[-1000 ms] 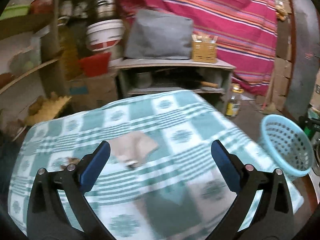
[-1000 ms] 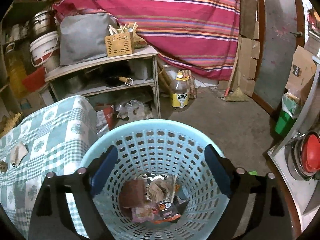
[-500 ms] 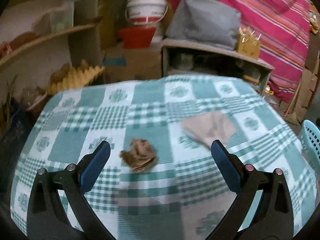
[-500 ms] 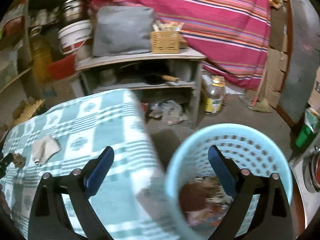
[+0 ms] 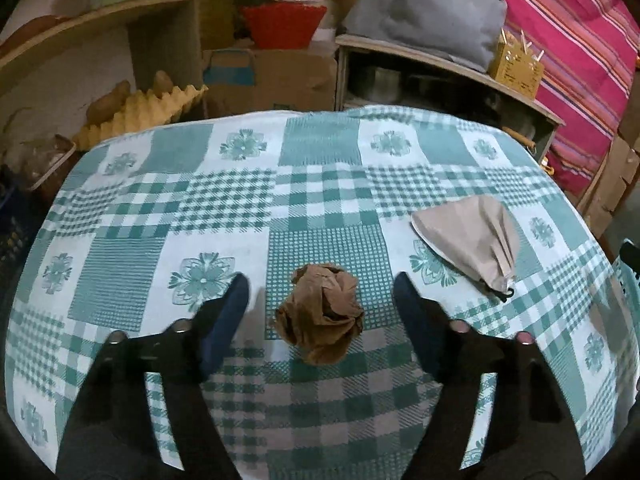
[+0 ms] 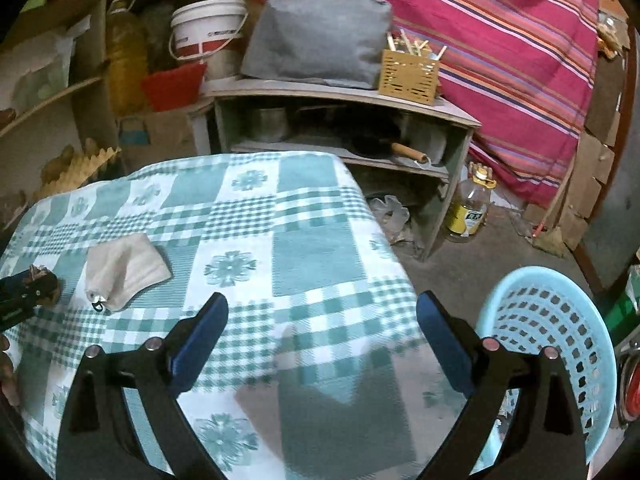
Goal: Collect trash
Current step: 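Return to the table and lower the open left tool around the crumpled brown paper, then grasp the crumpled brown paper with the left tool while the right tool grasps the beige cloth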
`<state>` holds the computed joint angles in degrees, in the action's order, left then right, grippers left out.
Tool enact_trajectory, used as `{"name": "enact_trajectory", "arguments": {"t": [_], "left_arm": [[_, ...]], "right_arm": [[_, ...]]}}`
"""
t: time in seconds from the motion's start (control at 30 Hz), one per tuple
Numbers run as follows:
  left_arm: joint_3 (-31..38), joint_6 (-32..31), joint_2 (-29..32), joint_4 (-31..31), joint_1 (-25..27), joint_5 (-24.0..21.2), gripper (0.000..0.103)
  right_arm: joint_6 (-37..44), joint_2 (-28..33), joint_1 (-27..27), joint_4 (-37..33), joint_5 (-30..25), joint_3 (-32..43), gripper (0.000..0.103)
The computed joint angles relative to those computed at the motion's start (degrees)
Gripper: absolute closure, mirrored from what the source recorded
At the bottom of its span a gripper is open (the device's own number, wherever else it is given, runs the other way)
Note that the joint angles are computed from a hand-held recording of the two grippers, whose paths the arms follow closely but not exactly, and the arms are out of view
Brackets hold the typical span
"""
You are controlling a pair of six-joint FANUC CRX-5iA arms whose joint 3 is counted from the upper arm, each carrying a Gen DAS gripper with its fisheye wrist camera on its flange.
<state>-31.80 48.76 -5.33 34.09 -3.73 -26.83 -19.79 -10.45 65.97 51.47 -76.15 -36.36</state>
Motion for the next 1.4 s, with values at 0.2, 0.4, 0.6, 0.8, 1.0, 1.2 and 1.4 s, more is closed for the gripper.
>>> {"name": "enact_trajectory", "arguments": {"t": [0.2,0.4,0.6,0.8,1.0,1.2,1.4], "left_arm": [[0.04,-3.01,1.09,3.89,0.81,-2.21,0.063],[-1.20,-4.95,-0.72,5.89,2.24,-2.93,0.063],[-3.26,-8.84,-3.85,6.75,5.02,-1.64,0.063],[-4.45,-11.32,-4.86,9.29,9.73,-2.36,0.063],[-4.94,-11.95,-4.95,10.78,13.33,-2.96,0.063],[-4.49,-11.94,-4.91,11.63,14.52,-3.34,0.063],[-4.53,-12.17,-5.60,12.50,14.13,-3.42,0.063]], "right_arm": [[2.92,3.98,-1.69,0.31,2.90,3.00,0.010],[4.47,7.86,-3.04,0.84,6.77,6.24,0.010],[6.51,12.37,-4.16,1.72,9.80,10.44,0.010],[9.33,16.89,-4.91,0.71,12.57,14.76,0.010],[11.46,20.78,-6.27,-0.73,14.08,18.74,0.011],[13.39,22.29,-7.90,-4.32,18.54,20.51,0.041],[12.92,20.44,-7.74,-2.78,22.17,18.25,0.081]]}}
